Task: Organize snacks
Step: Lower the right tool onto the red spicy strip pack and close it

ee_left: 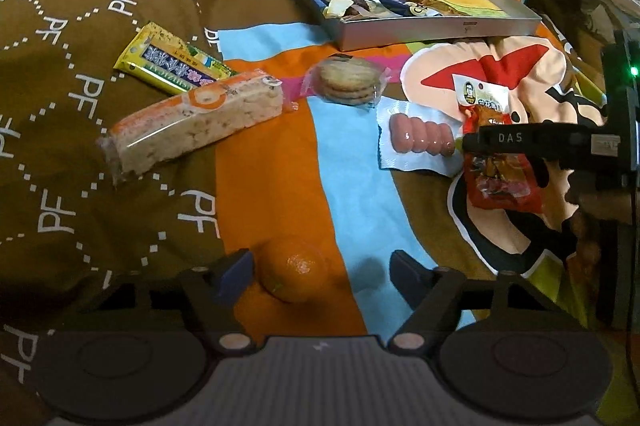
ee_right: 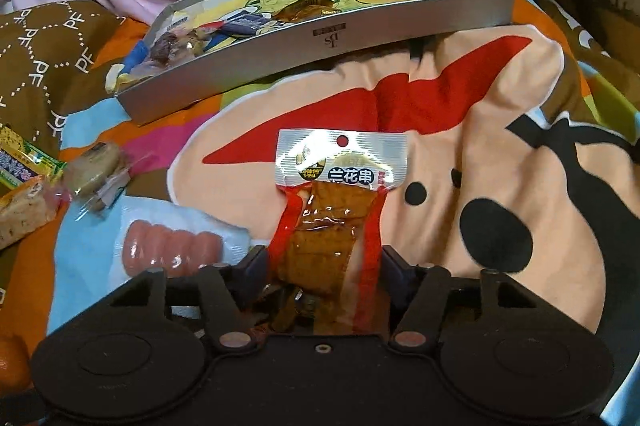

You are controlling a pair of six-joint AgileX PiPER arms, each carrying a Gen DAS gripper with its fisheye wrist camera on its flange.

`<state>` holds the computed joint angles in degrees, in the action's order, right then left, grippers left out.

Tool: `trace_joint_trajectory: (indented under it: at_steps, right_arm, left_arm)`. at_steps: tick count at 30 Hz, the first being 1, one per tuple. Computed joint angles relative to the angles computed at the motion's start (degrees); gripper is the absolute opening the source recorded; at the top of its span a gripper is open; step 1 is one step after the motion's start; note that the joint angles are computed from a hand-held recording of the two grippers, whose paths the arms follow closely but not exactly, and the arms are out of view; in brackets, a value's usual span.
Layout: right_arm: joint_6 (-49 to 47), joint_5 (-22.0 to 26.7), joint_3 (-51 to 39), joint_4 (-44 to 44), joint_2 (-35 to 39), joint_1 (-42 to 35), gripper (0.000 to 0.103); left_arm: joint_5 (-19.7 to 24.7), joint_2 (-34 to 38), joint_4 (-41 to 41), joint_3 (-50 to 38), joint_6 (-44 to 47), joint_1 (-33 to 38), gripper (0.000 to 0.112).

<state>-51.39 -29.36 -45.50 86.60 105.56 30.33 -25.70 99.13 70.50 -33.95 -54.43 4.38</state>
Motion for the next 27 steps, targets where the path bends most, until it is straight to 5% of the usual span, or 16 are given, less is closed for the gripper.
trace_joint_trajectory:
  at_steps: [6, 21, 27]
  right_arm:
    - [1.89, 3.30, 3.24, -0.40, -3.19, 2.13, 0.057]
    - [-4.47, 5.39, 10.10, 9.84, -12.57, 13.54, 0.056]
    - [-3.83, 8.50, 8.88, 8.02, -11.34, 11.25, 0.068]
  left_arm:
    - [-0.60, 1.26, 4.65, -1.22, -5.29, 0.97, 0.045]
    - [-2.19, 1.44, 5.24, -0.84, -5.70, 1.64, 0.040]
    - [-1.95, 1.48, 3.70, -0.56, -4.19, 1.32, 0.041]
